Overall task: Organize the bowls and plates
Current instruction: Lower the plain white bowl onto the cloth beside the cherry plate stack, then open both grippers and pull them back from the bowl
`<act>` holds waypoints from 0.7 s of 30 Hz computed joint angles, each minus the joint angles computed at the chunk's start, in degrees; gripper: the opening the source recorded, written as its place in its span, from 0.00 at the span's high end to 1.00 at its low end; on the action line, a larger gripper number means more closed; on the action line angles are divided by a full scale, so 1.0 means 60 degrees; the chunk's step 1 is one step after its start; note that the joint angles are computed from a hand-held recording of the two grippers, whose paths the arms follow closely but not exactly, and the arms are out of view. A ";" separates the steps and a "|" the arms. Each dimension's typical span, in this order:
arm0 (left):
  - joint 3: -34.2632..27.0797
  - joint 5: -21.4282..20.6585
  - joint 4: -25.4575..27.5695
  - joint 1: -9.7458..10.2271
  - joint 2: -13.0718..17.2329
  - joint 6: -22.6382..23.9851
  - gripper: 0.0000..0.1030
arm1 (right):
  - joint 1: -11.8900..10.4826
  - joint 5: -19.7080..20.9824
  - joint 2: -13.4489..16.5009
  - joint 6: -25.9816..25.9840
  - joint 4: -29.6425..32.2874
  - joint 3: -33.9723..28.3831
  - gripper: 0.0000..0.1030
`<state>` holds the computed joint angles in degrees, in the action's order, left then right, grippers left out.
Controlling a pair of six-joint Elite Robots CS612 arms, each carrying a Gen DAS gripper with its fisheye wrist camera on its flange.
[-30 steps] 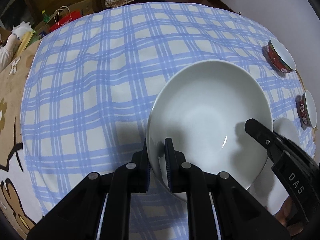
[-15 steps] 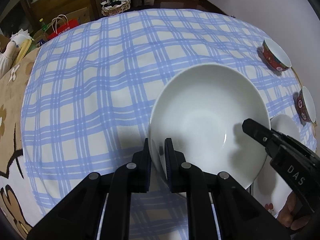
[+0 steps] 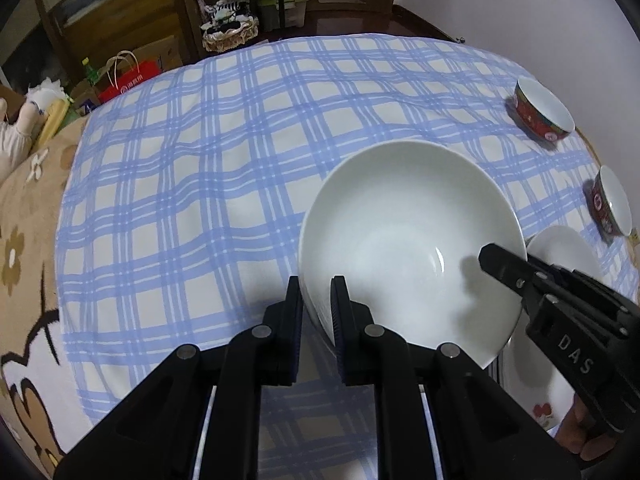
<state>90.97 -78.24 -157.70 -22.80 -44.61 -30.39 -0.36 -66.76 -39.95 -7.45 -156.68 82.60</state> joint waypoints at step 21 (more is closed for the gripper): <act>0.0409 0.0618 -0.0184 -0.0518 -0.0744 0.0561 0.53 | -0.0660 -0.0985 -0.1052 0.0422 -0.1060 0.0807 0.55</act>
